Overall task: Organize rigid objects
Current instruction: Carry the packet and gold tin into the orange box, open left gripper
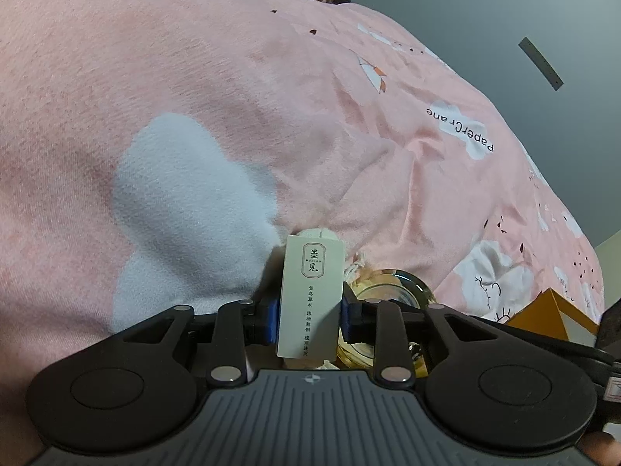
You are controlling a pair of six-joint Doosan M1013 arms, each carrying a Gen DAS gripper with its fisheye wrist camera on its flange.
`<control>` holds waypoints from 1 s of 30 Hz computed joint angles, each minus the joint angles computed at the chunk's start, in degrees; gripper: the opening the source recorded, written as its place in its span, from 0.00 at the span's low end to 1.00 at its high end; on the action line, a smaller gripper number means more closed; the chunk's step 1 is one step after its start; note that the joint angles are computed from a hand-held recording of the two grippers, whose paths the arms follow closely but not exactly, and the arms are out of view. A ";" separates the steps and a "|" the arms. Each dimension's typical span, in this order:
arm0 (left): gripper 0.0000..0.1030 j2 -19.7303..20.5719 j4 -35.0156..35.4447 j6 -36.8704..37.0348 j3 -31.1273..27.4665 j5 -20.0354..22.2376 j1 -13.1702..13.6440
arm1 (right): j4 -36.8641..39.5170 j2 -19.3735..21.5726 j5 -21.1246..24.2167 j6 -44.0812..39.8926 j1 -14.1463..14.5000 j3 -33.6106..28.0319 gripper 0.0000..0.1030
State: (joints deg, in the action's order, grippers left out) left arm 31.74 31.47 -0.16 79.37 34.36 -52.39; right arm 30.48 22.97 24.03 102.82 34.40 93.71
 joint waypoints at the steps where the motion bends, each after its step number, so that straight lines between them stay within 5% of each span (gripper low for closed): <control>1: 0.31 -0.11 0.51 -0.18 0.12 -0.14 -0.09 | -2.14 -0.39 -0.27 1.34 0.35 0.17 0.27; 16: 0.30 -3.03 9.05 -3.14 -0.65 -0.79 -2.94 | -17.57 -9.87 -8.26 12.52 1.73 6.79 0.27; 24: 0.30 -2.50 11.46 -1.58 -4.22 -5.39 -4.74 | -27.47 -16.14 -13.10 25.33 0.59 11.45 0.27; 30: 0.30 0.41 1.46 10.83 -9.38 -10.60 -5.40 | -51.41 -21.21 -8.80 47.59 -0.35 14.27 0.27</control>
